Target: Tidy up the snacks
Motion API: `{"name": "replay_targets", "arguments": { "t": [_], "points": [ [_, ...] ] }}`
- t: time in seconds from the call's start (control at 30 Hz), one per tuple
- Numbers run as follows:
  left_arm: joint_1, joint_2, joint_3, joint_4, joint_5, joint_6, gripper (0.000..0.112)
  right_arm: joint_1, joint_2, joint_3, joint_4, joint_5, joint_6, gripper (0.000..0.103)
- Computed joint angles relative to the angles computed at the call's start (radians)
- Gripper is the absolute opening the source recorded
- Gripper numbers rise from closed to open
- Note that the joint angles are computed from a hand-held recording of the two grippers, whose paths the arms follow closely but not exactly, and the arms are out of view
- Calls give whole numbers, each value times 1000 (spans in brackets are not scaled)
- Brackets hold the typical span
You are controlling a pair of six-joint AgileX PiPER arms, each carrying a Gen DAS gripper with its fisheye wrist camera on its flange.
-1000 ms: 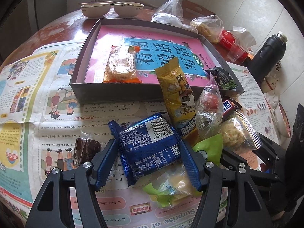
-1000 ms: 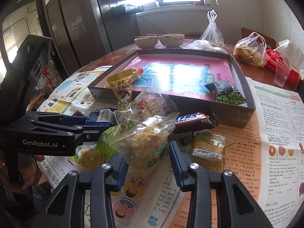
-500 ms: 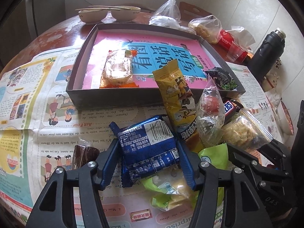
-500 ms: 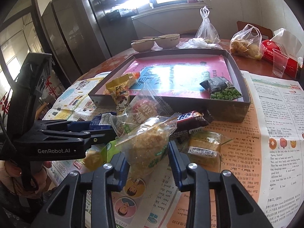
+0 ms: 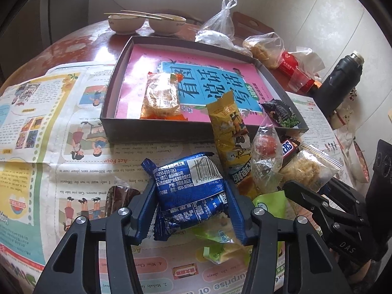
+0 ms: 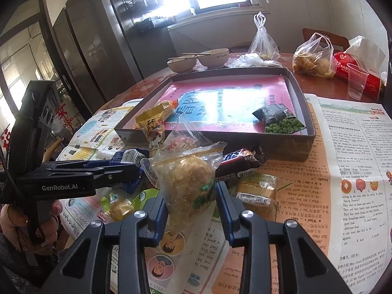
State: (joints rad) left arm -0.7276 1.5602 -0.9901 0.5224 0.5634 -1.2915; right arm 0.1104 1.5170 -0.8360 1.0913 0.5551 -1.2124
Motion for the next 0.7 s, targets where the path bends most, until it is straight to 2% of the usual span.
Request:
{"name": "replay_targets", "arguments": {
  "t": [0.4,0.47,0.57,0.7],
  "points": [
    [-17,-81,8,91,49,-78,55,-11,-18,-13,17,7,3,37],
    [-15,-92,11,100,52,-89,55,-13,-20,-15,21,7,1,31],
    [-15,-99,8,117,70,-102,55,-17,-22,-17,28,8,-6,31],
    [-10,-108,16,120,66,-110,55,3,-4,-26,-32,-32,56,31]
  ]
}}
